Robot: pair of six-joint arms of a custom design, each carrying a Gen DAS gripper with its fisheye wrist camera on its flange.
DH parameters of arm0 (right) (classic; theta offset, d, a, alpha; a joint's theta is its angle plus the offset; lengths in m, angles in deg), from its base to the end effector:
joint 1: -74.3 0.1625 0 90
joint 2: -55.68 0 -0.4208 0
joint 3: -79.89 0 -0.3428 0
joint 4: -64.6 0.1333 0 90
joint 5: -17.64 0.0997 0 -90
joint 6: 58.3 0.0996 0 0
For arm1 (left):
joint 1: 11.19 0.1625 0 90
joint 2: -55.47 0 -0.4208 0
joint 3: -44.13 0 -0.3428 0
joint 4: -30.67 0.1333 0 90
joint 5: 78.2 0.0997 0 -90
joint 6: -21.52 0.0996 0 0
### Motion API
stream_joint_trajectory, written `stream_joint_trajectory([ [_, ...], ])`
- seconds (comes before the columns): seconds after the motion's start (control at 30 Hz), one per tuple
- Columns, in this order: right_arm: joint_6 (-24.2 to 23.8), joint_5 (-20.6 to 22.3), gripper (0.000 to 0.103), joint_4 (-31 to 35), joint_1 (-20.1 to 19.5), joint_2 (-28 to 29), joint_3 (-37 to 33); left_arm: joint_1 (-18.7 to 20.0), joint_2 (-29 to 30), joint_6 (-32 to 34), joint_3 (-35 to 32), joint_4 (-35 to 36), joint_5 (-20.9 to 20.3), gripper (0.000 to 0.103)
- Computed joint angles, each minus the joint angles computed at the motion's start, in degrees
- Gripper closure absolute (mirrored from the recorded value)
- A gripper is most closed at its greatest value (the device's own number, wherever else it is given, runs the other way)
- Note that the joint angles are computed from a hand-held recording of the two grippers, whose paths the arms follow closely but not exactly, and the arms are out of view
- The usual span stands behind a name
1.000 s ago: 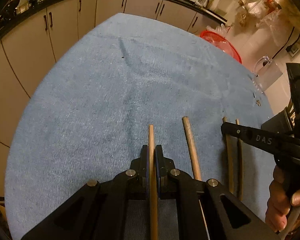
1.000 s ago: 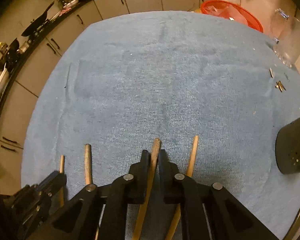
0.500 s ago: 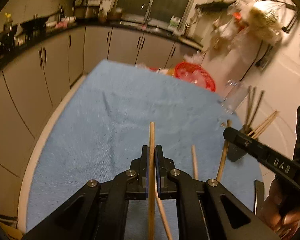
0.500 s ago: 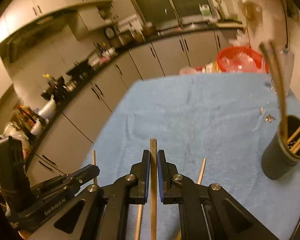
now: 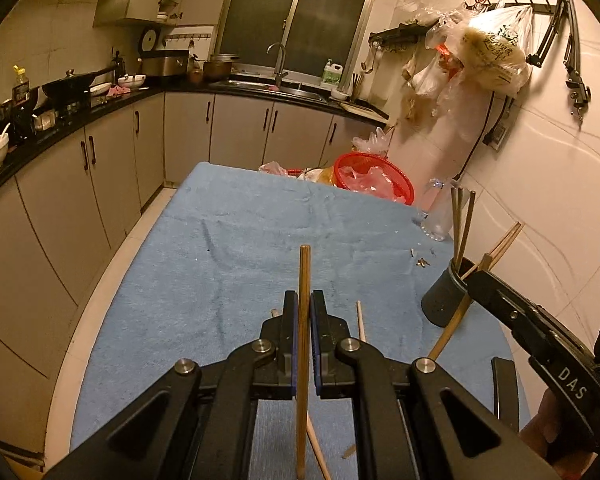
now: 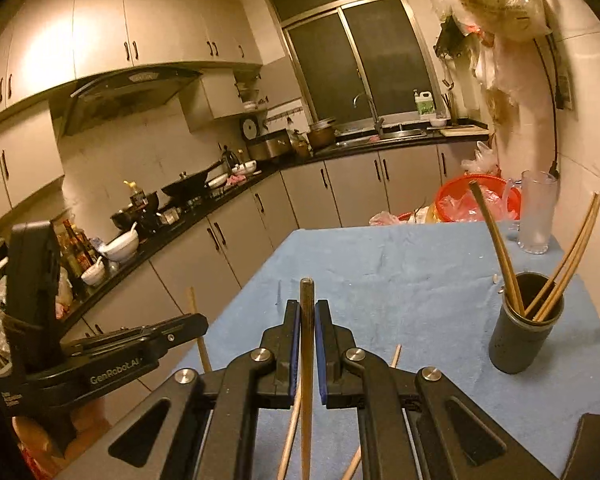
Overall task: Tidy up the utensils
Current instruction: 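Lift both held chopsticks upright off the towel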
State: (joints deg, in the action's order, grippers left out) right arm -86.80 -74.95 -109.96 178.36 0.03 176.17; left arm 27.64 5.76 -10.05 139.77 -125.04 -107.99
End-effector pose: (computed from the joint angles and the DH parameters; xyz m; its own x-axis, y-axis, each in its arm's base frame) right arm 0.2800 -0.5880 0.2842 -0.7748 -0.5199 0.3596 -0.6198 0.5127 -0.5942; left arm -0.3461 -0.5606 0.2244 -0.8441 -0.1360 -0.5186 0.3417 0.6089 -0.7159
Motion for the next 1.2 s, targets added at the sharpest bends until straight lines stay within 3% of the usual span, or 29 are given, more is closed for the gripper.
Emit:
stream_joint_trajectory([
  [1.2, -0.22, 1.07, 0.095, -1.04, -0.63, -1.85, 1.38, -2.29, 1.76, 1.09, -1.12, 1.73, 5.65, 0.097],
])
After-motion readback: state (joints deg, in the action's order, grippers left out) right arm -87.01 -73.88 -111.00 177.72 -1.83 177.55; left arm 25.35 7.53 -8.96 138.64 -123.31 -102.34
